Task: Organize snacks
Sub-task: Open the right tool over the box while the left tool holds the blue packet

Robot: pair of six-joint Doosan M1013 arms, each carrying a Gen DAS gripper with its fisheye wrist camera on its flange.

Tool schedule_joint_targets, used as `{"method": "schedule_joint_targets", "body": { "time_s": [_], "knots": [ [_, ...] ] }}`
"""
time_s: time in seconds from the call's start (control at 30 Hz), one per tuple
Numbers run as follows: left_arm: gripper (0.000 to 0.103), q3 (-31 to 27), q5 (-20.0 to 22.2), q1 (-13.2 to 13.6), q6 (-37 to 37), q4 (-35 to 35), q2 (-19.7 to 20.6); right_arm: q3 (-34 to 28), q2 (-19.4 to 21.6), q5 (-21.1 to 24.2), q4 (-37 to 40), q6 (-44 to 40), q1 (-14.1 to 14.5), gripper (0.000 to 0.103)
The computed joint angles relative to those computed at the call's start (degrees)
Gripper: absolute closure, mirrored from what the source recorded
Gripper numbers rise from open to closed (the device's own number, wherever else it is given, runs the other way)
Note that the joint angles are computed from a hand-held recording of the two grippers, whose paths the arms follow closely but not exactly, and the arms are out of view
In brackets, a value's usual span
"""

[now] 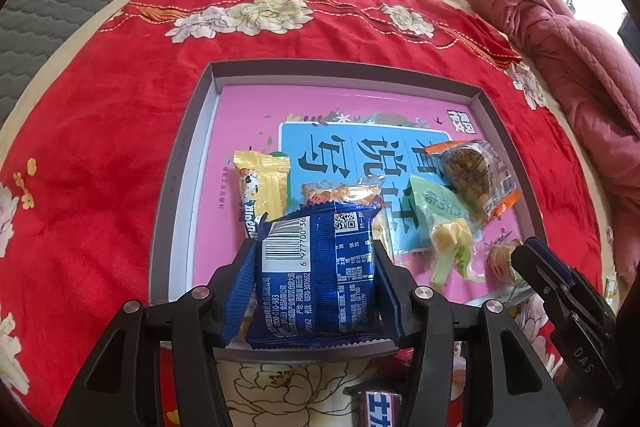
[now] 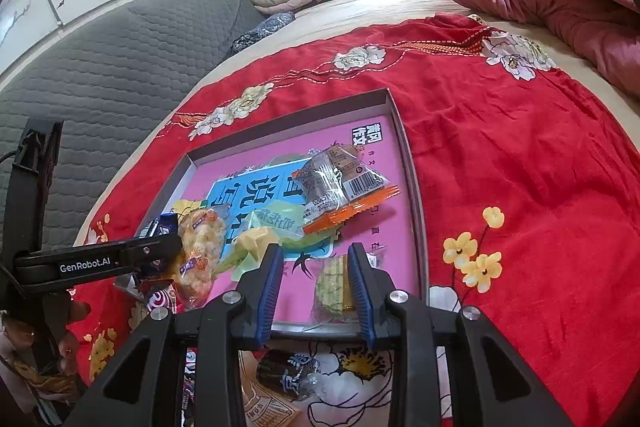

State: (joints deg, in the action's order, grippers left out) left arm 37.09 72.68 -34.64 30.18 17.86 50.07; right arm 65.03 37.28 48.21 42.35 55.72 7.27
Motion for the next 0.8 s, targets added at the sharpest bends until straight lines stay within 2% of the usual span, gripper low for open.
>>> {"method": "schedule_joint_targets", "body": {
  "time_s": [0.27,0.4,0.67,0.8],
  "knots": [
    [0.044,-0.18,0.12,0.01,0.12,-0.27,0.03,0.03,-0.1,-0.03,-0.31,0.28,-0.04,0.069],
    [0.042,0.0,-0.16,0.03,0.23,-0.65,-0.13,0.14,-0.16,-0.36,-0.57,0.18,0.02,0.062],
    [0.042,0.18,-0.39,-0.06,-0.01,-0.73,-0.39,0.23,-0.18,-0.63,-0.47,-0.07,0.02,0.06],
    [0.041,0.22,-0.54,-0.07,0.0,-0.57,-0.65,0.16,-0.18,-0.64,-0.27,-0.57,0.01,0.053]
  ]
}}
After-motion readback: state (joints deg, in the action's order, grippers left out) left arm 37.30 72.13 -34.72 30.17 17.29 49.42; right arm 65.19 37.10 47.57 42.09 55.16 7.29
